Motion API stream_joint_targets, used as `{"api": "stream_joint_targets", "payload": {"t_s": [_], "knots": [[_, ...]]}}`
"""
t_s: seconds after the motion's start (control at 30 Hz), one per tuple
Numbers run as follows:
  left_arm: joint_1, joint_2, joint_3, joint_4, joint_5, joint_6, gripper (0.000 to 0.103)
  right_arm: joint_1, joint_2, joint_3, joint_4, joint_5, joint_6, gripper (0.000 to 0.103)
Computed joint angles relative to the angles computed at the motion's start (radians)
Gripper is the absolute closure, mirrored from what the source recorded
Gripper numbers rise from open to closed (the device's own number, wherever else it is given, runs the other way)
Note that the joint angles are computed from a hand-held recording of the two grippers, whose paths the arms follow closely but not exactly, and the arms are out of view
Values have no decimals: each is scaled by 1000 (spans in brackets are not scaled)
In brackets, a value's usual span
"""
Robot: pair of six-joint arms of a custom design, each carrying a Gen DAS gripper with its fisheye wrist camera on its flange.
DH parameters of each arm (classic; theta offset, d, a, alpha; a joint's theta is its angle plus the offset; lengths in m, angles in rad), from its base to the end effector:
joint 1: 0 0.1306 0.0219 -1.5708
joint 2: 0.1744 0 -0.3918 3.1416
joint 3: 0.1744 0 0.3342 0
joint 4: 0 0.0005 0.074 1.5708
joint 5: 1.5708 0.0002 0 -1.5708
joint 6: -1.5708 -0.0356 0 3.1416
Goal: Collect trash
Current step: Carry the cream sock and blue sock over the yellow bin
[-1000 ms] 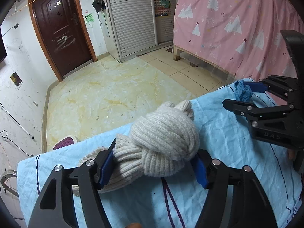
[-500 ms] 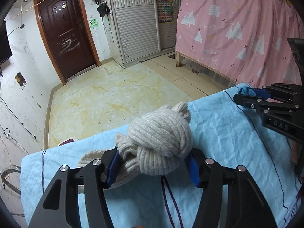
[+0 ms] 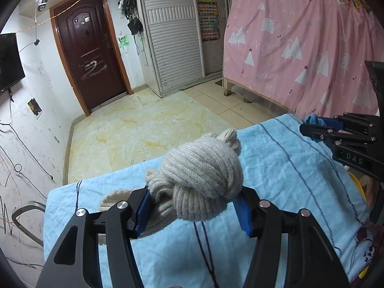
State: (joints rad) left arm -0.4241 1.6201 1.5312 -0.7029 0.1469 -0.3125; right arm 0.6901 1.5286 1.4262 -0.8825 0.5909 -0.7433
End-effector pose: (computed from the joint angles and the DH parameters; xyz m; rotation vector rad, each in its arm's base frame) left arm 0.4700 -0.2185 0.4051 0.9171 2.1781 -0.2276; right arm 0.3701 0.2791 0.3984 0.2754 2.3198 -0.0729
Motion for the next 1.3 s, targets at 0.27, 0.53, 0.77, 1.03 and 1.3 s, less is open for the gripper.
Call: {"api": "stream_joint_targets", "payload": {"t_s": [0.27,0.53,0.77,1.03,1.3], "knots": [[-43,-86,-64,13,-14,7,52,57,-72,-46,-38,68,-66,77],[-123,-145,-107,19,-36,13,52,114,-176,-125,-91,154,-172,77],[-226,-167,-133,26,-77,14,52,165,-285,-221,-174,218,-329,77],[-341,-178,-154,26,-116,23,52,224,-380,-322,-280,260,-515,77],[-464,-161,-162,25,-140,31,52,278,-452,-413,-387,274,-709,77]]}}
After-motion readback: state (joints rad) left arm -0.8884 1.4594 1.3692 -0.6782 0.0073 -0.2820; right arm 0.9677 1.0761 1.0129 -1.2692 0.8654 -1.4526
